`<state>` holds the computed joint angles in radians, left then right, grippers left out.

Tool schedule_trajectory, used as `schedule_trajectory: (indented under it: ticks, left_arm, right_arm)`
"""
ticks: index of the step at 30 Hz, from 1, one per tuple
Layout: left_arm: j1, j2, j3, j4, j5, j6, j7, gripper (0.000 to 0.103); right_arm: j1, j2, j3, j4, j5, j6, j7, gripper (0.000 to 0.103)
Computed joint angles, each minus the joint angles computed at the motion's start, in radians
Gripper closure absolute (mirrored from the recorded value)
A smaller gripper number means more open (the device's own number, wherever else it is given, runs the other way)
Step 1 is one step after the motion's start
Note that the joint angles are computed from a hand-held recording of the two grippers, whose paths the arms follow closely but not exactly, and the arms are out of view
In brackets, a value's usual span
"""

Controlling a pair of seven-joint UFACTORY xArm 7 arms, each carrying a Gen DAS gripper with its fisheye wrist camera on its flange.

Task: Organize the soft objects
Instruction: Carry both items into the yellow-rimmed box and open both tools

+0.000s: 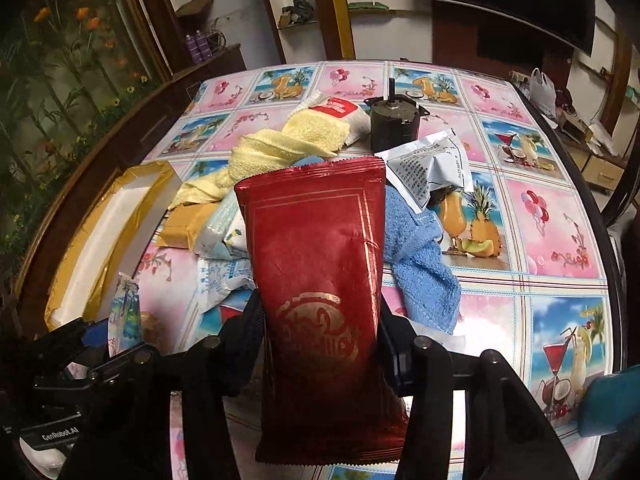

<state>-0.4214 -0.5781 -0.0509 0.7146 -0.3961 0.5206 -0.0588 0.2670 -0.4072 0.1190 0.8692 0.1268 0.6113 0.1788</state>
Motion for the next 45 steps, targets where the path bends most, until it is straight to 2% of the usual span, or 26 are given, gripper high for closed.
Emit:
schedule_trajectory:
  ticks: [6,10,16,19,22,26,30,34,37,39,41,45]
  left_arm:
    - [-0.003,-0.124,0.064,-0.019,-0.032,-0.021,0.028,0.047]
    - [0.032,-0.123,0.112,0.016,-0.019,0.023,0.057,0.046]
    - [0.148,0.034,0.146,0.144,0.043,0.111,0.103,0.046]
    - [0.183,0.161,0.18,0.237,0.011,0.176,0.148,0.046]
    - [0.237,0.247,0.183,0.29,-0.009,0.199,0.168,0.046]
    - [0.279,0.337,0.207,0.338,-0.131,0.223,0.228,0.046]
    - [0.346,0.401,0.182,0.358,-0.156,0.221,0.203,0.046]
    - [0.399,0.425,0.191,0.37,-0.303,0.299,0.257,0.045]
    - [0.43,0.413,0.183,0.361,-0.371,0.314,0.306,0.043]
    - [0.444,0.401,0.175,0.355,-0.378,0.312,0.304,0.042]
    - [0.453,0.394,0.172,0.355,-0.377,0.318,0.294,0.042]
    - [0.464,0.367,0.175,0.352,-0.389,0.331,0.276,0.041]
  right_arm:
    - [0.053,-0.042,-0.02,0.005,0.079,-0.022,-0.045,0.053]
    - [0.103,-0.02,-0.035,0.048,0.154,-0.01,-0.091,0.053]
    - [0.17,0.124,-0.049,0.2,0.332,0.029,-0.177,0.053]
    - [0.175,0.241,-0.02,0.319,0.406,0.053,-0.195,0.053]
    - [0.168,0.367,0.023,0.449,0.448,0.071,-0.193,0.053]
    - [0.149,0.53,0.076,0.616,0.518,0.113,-0.176,0.053]
    - [0.147,0.663,0.109,0.748,0.468,0.126,-0.09,0.053]
    - [0.144,0.743,0.127,0.819,0.433,0.14,-0.02,0.051]
    - [0.159,0.738,0.118,0.808,0.363,0.105,0.047,0.05]
    - [0.16,0.734,0.123,0.803,0.336,0.076,0.048,0.049]
    - [0.151,0.713,0.129,0.788,0.325,0.063,0.035,0.049]
    - [0.119,0.617,0.132,0.679,0.344,0.025,-0.042,0.049]
